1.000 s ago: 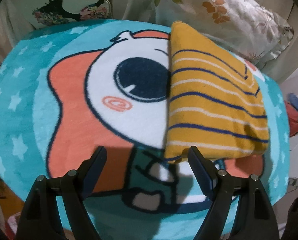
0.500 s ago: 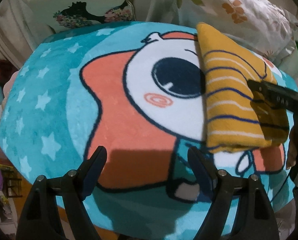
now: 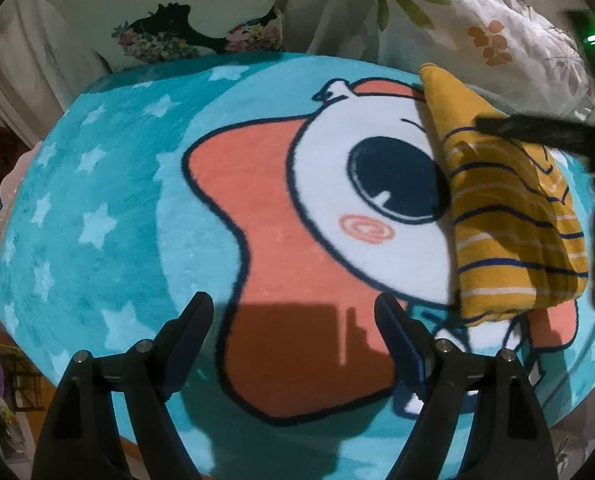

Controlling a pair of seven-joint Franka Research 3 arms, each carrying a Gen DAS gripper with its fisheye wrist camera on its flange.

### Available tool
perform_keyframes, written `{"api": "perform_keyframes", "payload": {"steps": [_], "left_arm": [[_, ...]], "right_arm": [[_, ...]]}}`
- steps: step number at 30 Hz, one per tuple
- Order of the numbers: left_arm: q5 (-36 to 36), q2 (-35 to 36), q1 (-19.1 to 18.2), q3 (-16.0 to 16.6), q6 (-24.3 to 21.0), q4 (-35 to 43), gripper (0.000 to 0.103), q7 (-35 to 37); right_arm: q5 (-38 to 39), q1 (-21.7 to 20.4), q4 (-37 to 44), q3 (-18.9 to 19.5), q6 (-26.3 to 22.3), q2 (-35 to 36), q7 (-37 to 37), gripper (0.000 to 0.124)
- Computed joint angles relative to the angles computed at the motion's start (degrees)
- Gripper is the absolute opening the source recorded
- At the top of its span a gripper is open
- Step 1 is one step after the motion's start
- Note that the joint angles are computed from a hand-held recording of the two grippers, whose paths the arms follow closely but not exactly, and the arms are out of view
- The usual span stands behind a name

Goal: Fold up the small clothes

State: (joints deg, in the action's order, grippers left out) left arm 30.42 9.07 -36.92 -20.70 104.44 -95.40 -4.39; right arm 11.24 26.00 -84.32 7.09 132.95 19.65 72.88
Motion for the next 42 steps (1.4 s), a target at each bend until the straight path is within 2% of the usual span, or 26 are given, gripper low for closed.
{"api": "perform_keyframes", "payload": {"steps": [1, 5, 9, 14, 15, 17, 22, 33, 35, 37, 39, 42], "left_arm": [[-0.2, -0.6, 0.2, 0.0, 0.3, -0.8, 0.082, 0.1], [-0.4, -2.5, 0.9, -0.1, 1.8, -3.3, 0.082, 0.5], [-0.9, -4.1, 1.9, -0.2, 3.8, -5.6, 0.082, 1.0], [-0.9, -4.4, 2.9, -0.3, 5.5, -6.2, 0.082, 3.3], [-1.0, -4.3, 3.1, -0.3, 5.9, -6.1, 0.082, 4.0], [-1.1, -3.6, 3.3, -0.3, 6.7, -5.5, 0.082, 5.2], [-1.0, -1.6, 3.2, 0.0, 7.8, -3.5, 0.082, 8.4], [-2.2, 0.7, 3.2, 1.0, 14.2, -2.6, 0.082, 13.3], [-2.8, 1.0, 3.4, 1.0, 16.0, -2.9, 0.082, 14.3], [-3.1, 1.7, 3.5, 1.2, 17.8, -2.8, 0.082, 15.1], [-2.2, 2.8, 3.4, 1.6, 19.9, -2.1, 0.082, 15.5], [-0.9, 5.5, 2.9, 2.2, 22.9, 0.2, 0.082, 16.1]], "right_arm": [[-3.4, 1.7, 1.6, -1.1, -0.6, 2.3, 3.1, 0.065], [-9.0, 3.9, -0.4, -2.2, 2.3, 2.8, 6.1, 0.067], [-3.4, 1.1, -3.1, -0.2, 2.6, -1.3, 3.7, 0.067], [-1.1, -0.5, -11.2, -0.8, 8.7, -7.3, 6.7, 0.067], [-1.5, -0.6, -11.3, -1.1, 8.0, -7.1, 7.8, 0.067], [-3.8, -0.9, -9.6, -1.9, 2.7, -5.1, 10.5, 0.068], [1.3, -3.6, -13.9, -1.4, 4.6, -9.8, 9.9, 0.069], [-0.8, -6.6, -28.8, -2.1, 5.4, -20.1, 11.3, 0.069], [-6.1, -7.0, -30.2, -1.9, 5.1, -21.4, 16.0, 0.069], [-7.7, -7.5, -31.8, -1.8, 5.3, -23.0, 18.8, 0.07], [-8.7, -7.8, -34.0, -1.5, 6.8, -25.3, 20.5, 0.07], [-15.1, -8.6, -35.7, 0.1, 9.0, -27.1, 25.7, 0.069]]}}
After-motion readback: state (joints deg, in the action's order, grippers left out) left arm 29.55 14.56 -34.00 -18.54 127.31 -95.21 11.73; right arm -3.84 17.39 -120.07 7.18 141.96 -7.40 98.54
